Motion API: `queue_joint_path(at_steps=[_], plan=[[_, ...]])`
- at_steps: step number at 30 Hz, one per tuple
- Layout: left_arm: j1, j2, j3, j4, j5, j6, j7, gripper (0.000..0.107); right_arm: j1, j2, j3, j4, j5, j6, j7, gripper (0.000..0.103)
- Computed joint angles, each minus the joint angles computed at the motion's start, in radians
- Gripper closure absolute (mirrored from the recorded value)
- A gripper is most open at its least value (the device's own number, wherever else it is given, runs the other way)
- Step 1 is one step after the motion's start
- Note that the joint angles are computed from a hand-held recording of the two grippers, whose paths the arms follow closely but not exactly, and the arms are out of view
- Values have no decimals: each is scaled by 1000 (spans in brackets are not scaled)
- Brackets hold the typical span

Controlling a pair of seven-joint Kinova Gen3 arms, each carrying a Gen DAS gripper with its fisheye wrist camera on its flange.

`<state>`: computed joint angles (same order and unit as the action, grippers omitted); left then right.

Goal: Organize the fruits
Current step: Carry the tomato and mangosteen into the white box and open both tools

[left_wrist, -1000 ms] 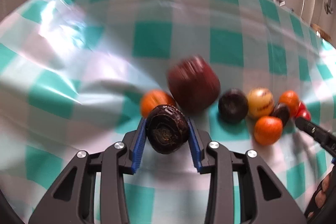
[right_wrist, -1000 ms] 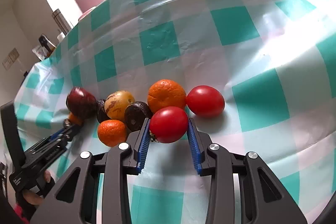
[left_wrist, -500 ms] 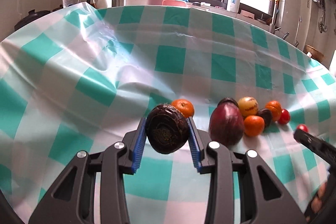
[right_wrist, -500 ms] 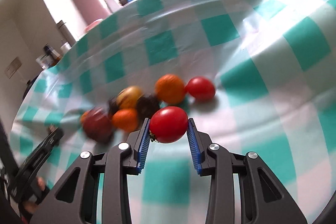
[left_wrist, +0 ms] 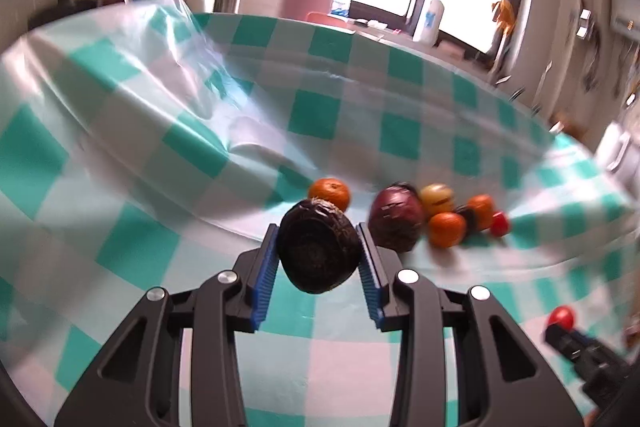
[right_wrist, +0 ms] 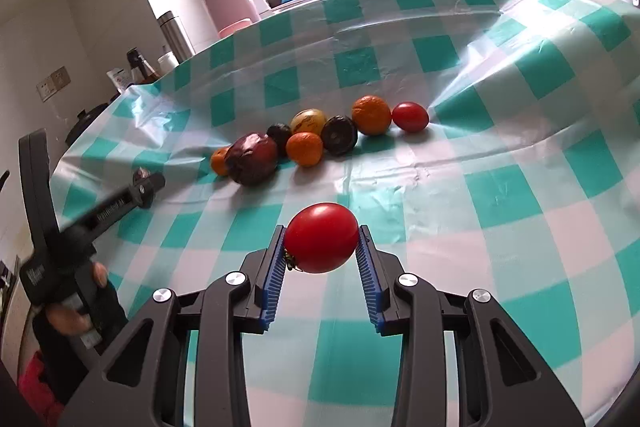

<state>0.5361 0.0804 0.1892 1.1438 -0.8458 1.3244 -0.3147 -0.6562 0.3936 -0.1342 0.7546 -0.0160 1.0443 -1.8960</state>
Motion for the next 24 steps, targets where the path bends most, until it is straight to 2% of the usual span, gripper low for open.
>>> queue_joint_path(at_steps=[3,5,6,10,12,13,15,20,22,24], plan=[[71,-16,-74,30,-16,-24,-18,69,1,-22,-6,41,3,-24,18,68],[75,-12,-118,20,40,-57,-54,69,3,-11,-6,30,0,-8,17,68],[49,-22,-121,36,73,-98,-58,69,2,-7,-4,24,0,0,12,68],[-99,-90,-52,103,210,-260,-82,69,18,-18,-12,51,-21,-28,15,68],[-86,-115,-75,147,204,-327,-84,69,20,-19,-15,55,-26,-33,18,68],[-52,-117,-103,154,195,-337,-83,69,23,-22,-18,61,-33,-38,19,68],[41,-106,-164,134,170,-307,-76,69,21,-25,-18,65,-35,-41,17,68],[273,-3,-261,-17,19,-106,-127,69,11,-48,-17,61,-23,-38,23,67],[362,50,-328,-104,0,-24,-175,69,11,-81,-16,91,-12,-63,25,67],[409,98,-343,-197,-2,57,-216,69,18,-110,-20,121,-10,-80,29,67]])
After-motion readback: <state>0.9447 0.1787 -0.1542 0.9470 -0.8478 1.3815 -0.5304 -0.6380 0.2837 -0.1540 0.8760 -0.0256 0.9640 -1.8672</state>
